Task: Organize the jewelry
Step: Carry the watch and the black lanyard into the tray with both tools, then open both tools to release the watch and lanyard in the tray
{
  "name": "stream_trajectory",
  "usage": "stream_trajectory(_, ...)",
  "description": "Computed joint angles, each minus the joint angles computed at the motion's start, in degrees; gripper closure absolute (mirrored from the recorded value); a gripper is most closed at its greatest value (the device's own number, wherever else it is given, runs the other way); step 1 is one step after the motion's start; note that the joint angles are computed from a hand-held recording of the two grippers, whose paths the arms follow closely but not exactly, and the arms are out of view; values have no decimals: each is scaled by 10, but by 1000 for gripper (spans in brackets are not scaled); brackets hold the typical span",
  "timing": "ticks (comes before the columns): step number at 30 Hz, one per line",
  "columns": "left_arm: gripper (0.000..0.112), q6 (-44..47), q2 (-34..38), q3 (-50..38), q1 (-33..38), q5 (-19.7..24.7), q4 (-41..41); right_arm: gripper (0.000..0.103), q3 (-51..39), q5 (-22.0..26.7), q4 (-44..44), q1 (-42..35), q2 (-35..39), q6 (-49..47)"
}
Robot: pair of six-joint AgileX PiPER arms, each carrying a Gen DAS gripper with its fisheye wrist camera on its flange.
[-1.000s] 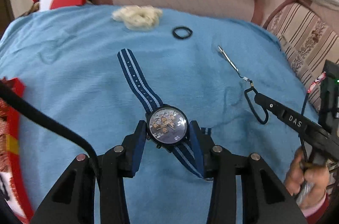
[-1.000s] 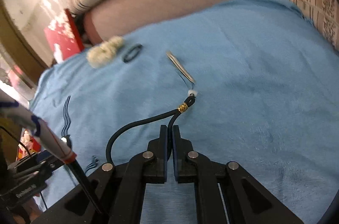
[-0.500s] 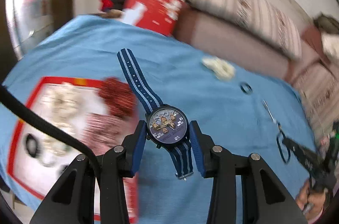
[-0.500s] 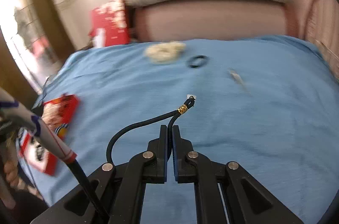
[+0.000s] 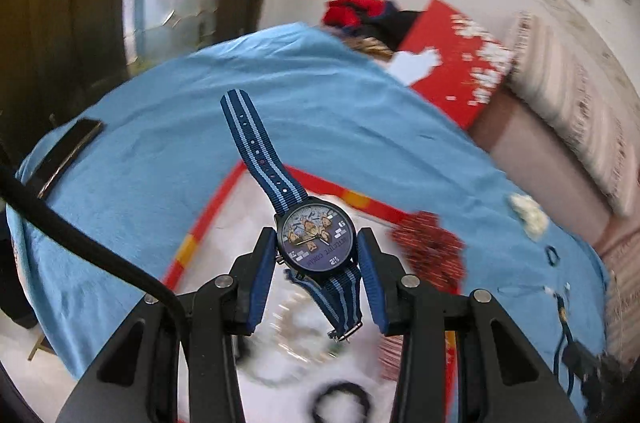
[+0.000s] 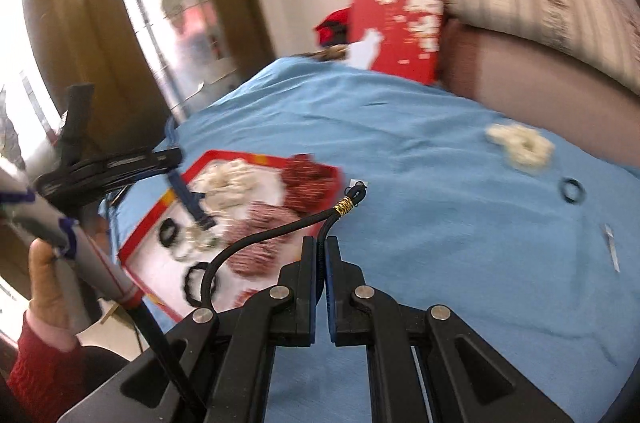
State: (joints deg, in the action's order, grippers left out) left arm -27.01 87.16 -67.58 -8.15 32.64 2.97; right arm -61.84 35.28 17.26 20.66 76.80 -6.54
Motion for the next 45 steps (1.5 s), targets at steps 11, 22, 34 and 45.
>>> stream_trajectory(11,73,14,121,-52,42,7,40,99,-172,-7,-184,167,209,148)
stream_trajectory(22,72,65,96,-29,58,-27,-9,99,-329,63,-215,156,365,187)
stream_trajectory(34,53,-45,34,18,26,-83,97,69,-344,80,-148,116,362,179)
stream_trajectory(45,52,-125,19,38,1,-83,165,60,-154,21,-114,65,215,188)
